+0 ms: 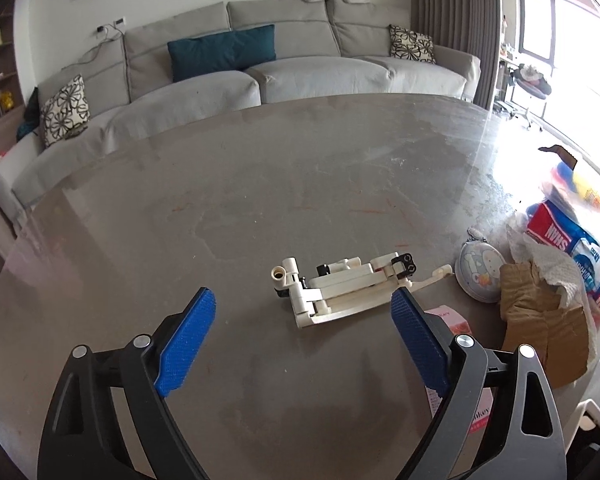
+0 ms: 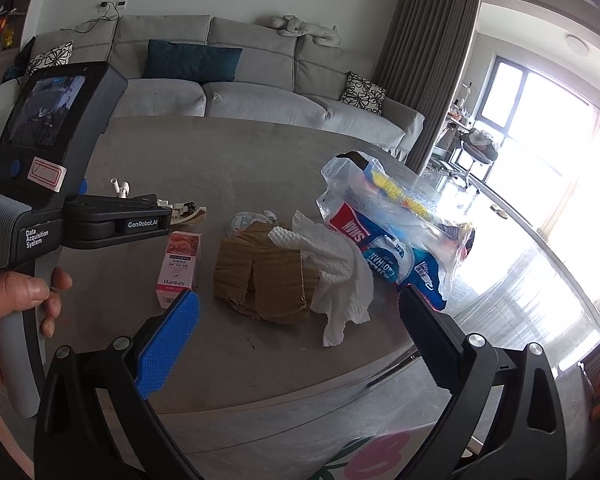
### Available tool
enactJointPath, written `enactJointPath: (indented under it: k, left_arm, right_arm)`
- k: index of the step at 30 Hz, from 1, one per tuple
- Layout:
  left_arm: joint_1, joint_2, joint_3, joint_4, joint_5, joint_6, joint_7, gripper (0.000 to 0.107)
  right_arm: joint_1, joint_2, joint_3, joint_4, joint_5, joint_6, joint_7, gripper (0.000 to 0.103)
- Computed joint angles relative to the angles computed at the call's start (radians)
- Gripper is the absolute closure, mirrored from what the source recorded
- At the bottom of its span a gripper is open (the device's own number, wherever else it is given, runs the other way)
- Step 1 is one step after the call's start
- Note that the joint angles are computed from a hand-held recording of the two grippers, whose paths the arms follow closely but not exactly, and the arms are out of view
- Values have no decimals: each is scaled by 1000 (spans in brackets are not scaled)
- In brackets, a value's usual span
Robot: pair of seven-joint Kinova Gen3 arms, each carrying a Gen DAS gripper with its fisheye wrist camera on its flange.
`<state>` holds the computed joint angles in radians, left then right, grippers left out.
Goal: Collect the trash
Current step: 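Close the left gripper on the white plastic toy piece and lift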
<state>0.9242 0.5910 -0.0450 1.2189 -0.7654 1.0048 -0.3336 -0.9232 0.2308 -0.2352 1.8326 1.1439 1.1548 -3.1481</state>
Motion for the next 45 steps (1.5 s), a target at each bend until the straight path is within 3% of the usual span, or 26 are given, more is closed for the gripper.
enactJointPath:
  k: [11,18,26,34,45]
  left_arm:
    - [-69,63,5,-83,128,-7,-74,19]
    - [-71,62,-7,-67,169,-46,-62,48]
    - [-57,18,-18,12,145,-102,-8,78]
    - [-52,-16,-8,55,117,-122,2,81]
    - [0,-53,-12,71,-12,-60,34,82]
  right_arm:
    - [12,1,3,20,-24,-2,7,4]
    - [18,3,4,30,-29,-11,5,4]
    - [20,-2,3,37,-29,-22,-6,4]
    - [14,-5,-1,33,-21,-26,-11,4]
    - [11,-6,-4,18,-8,-36,-12,4]
